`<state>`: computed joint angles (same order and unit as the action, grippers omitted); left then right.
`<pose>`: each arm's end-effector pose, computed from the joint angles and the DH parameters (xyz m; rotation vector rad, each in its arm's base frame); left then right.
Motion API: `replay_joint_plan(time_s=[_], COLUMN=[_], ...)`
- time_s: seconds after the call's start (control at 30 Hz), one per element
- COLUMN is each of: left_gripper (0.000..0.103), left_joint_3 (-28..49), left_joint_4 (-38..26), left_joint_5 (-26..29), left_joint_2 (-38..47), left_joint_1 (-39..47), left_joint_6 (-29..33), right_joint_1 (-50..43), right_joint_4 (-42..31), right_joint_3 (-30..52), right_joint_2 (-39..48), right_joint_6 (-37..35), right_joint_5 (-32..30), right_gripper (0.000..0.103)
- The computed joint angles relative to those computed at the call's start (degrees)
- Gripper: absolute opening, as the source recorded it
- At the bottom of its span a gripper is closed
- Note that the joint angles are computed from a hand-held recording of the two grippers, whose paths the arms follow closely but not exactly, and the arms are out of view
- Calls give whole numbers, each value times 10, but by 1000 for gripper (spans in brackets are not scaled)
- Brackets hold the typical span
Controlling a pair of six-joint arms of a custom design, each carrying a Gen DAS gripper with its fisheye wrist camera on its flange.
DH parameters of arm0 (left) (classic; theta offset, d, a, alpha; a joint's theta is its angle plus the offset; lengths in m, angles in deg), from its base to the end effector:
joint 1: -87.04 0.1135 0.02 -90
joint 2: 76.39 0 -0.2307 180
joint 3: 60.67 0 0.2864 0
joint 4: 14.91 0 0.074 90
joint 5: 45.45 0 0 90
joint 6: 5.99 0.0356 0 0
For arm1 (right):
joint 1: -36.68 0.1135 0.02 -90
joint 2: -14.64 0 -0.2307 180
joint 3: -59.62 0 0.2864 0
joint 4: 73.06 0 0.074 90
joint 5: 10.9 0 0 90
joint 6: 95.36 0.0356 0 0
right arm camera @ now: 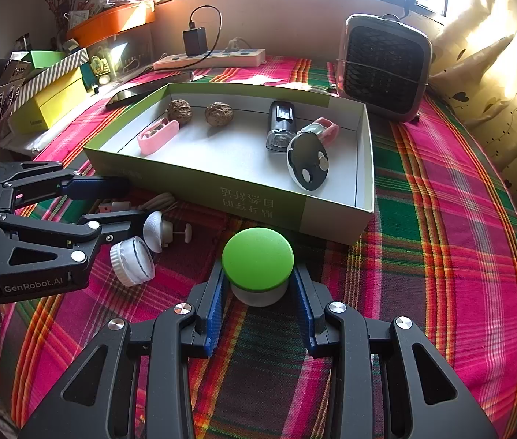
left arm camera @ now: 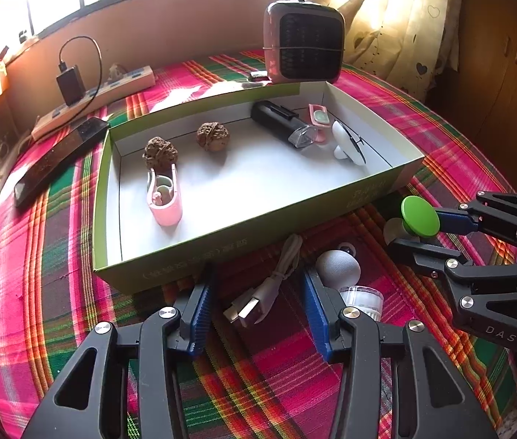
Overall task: Organize objects
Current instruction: 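Grasp the white USB cable with the left tool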
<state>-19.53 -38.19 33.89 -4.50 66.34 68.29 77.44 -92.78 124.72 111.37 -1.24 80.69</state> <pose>0.2441 -0.0852 0.0981 0.0328 2.4905 -0.0319 0.2728 0.2339 0.1068 -0.7715 2.3688 0.3015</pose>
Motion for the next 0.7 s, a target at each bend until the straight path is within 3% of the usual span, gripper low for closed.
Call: replay_joint_plan(time_s=[0.3,0.7], left_gripper=[29,21], left_joint_3=[-4,-9], left_joint_4=[-2,-2], left_joint_5=[-18,-19], left_joint_2=[-5,-12], left_joint_1=[-5,-4], left_joint_6=[-5,-4], right_joint_1=[-1,6], right_joint_4=[3,5], right_joint_3=[-1,-4], right_joint_2=[2,1], right_joint_6=[-3,2], right_joint_5=[2,8], right_gripper=[35,35])
